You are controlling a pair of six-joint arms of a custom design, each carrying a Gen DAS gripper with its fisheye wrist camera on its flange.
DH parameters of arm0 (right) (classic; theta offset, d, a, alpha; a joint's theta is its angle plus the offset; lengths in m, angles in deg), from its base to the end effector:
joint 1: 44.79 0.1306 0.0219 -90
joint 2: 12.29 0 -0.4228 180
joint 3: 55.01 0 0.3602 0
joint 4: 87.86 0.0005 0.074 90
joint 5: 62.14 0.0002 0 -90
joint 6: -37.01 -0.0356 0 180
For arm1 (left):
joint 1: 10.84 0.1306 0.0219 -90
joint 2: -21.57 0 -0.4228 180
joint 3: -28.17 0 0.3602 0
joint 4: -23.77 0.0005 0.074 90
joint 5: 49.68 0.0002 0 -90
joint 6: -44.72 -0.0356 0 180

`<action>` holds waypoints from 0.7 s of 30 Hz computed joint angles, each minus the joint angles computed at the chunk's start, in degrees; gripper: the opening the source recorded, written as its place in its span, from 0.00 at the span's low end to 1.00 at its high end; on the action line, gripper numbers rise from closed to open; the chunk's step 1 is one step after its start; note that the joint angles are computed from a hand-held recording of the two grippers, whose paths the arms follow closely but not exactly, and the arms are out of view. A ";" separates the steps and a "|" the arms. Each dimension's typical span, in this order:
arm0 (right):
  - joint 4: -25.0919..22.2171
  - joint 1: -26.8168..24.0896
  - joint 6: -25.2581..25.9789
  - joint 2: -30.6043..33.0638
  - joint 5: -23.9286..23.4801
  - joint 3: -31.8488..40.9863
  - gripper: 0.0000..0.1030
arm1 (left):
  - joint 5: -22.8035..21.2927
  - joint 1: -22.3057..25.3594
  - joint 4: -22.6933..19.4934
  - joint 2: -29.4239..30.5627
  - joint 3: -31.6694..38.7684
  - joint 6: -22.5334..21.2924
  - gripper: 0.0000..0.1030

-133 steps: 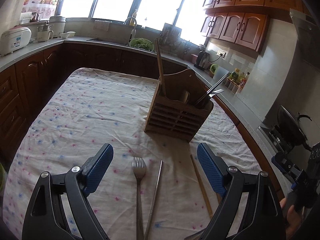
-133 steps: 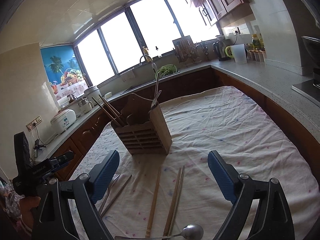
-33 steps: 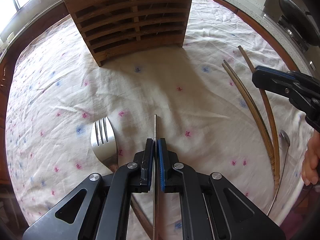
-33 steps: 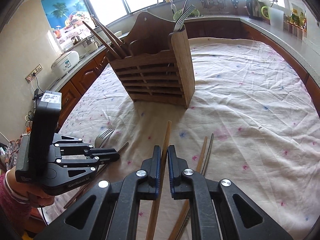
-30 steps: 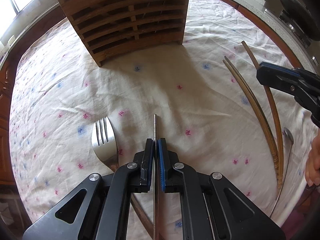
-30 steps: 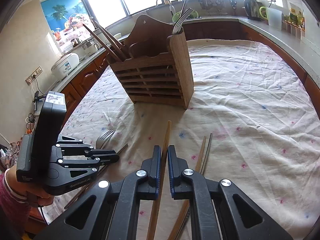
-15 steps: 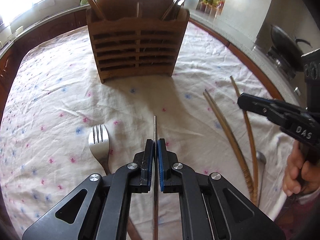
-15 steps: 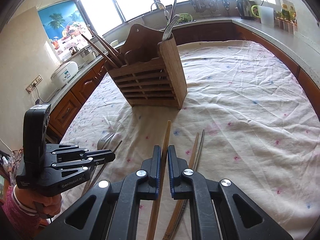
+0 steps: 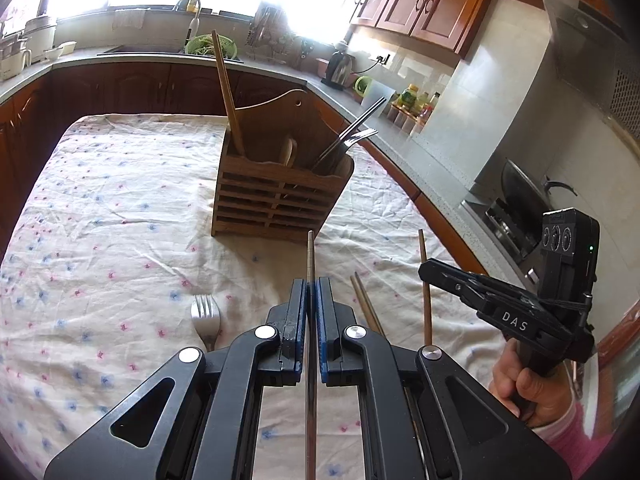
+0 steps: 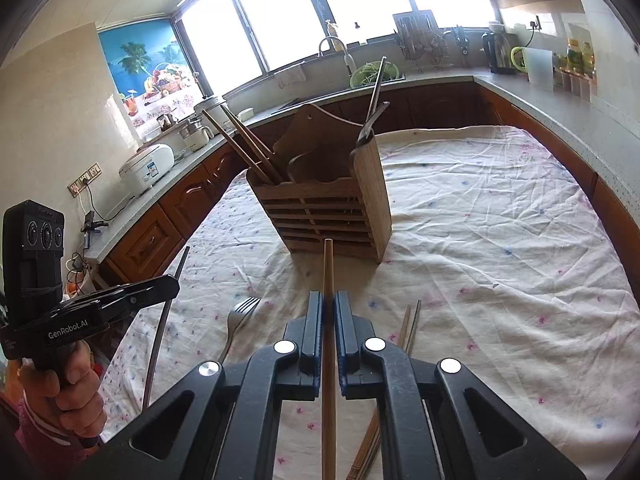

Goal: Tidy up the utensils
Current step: 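Lift the metal chopstick with the left tool while the right tool carries the wooden chopstick to the holder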

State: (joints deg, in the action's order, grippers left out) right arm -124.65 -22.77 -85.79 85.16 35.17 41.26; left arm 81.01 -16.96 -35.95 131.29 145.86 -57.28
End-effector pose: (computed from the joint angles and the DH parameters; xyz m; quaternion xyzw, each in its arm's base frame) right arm 0.4866 0.1914 0.4750 0.1121 0.8903 0.1506 0.4149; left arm 0.5778 -0.0858 0.4991 0.2520 0.8569 -0.3123 0.3236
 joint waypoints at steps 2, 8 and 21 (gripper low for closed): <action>-0.04 0.38 0.72 0.05 0.38 0.63 0.06 | 0.40 -0.06 0.71 -0.19 0.13 0.88 0.04; 0.35 1.14 1.53 0.25 0.56 1.71 0.06 | 1.96 0.26 1.34 -0.95 -0.56 1.10 0.04; 0.96 1.93 3.15 0.93 0.47 3.27 0.06 | 5.71 -0.19 3.45 -3.39 -2.06 1.02 0.04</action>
State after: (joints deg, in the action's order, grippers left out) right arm -123.69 -20.84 -82.64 86.09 35.64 44.53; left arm 86.71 -17.14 -32.50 127.90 143.81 -56.25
